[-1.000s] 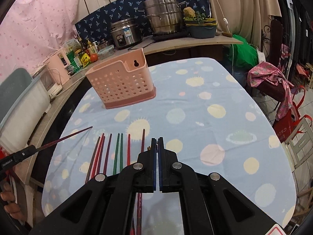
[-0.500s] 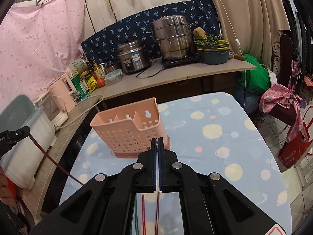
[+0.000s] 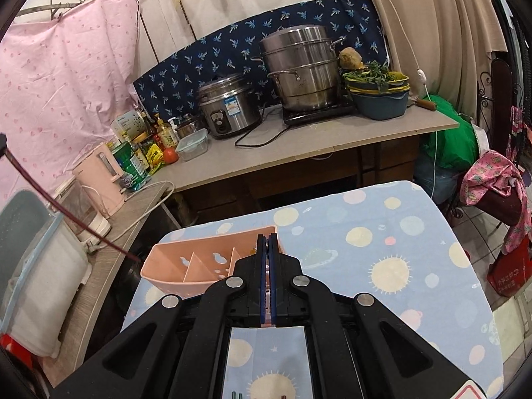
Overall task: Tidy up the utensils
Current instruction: 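Lift the chopstick and spoon and lower both into the pink holder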
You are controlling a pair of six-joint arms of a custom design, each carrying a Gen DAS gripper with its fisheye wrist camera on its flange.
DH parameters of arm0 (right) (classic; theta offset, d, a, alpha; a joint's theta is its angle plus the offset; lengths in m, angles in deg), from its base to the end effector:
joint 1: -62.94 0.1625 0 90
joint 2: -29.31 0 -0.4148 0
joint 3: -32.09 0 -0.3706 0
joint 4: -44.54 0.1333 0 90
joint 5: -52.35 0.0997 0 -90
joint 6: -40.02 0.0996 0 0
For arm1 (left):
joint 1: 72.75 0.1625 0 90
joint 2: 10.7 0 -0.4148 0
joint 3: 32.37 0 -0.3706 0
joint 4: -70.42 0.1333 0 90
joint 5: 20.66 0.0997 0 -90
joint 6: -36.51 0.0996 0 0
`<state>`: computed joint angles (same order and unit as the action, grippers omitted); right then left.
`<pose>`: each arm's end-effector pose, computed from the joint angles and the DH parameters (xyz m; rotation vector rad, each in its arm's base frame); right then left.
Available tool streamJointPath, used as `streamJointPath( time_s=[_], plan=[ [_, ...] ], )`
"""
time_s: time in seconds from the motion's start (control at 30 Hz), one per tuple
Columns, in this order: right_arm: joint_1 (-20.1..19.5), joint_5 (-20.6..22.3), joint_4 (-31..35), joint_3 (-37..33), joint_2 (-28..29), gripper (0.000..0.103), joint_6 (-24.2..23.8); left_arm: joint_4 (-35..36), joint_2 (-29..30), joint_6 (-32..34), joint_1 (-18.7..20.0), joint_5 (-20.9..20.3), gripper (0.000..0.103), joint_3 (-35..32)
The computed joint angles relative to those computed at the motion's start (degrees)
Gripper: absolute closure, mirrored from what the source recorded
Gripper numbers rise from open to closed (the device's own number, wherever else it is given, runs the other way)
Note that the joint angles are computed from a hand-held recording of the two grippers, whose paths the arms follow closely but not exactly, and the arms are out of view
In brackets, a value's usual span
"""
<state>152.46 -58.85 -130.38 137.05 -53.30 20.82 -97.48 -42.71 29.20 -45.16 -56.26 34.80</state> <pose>0.0929 -0.5253 0.4786 0.1158 -2.3083 1.3015 -0.5808 -0.5453 0.1940 0.6711 2.3130 -1.4517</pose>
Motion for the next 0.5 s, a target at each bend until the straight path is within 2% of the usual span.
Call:
streamJointPath(
  time_s=[0.2, 0.4, 0.5],
  plan=[
    [-0.98, -0.54, 1.76, -1.87, 2.87, 0.101, -0.17, 4.53, 4.17, -1.45, 2.49, -1.35, 0.096, -4.77],
    [-1.82, -0.55, 2.57, -2.81, 4.53, 0.101, -0.61, 9.91, 5.69, -5.32, 4.66, -2.37, 0.096, -5.32],
    [-1.78, -0.45, 2.19, -2.48, 4.35, 0.093, -0.69, 11.79, 5.54, -7.63, 5.33, -3.12, 0.096, -4.85]
  ],
)
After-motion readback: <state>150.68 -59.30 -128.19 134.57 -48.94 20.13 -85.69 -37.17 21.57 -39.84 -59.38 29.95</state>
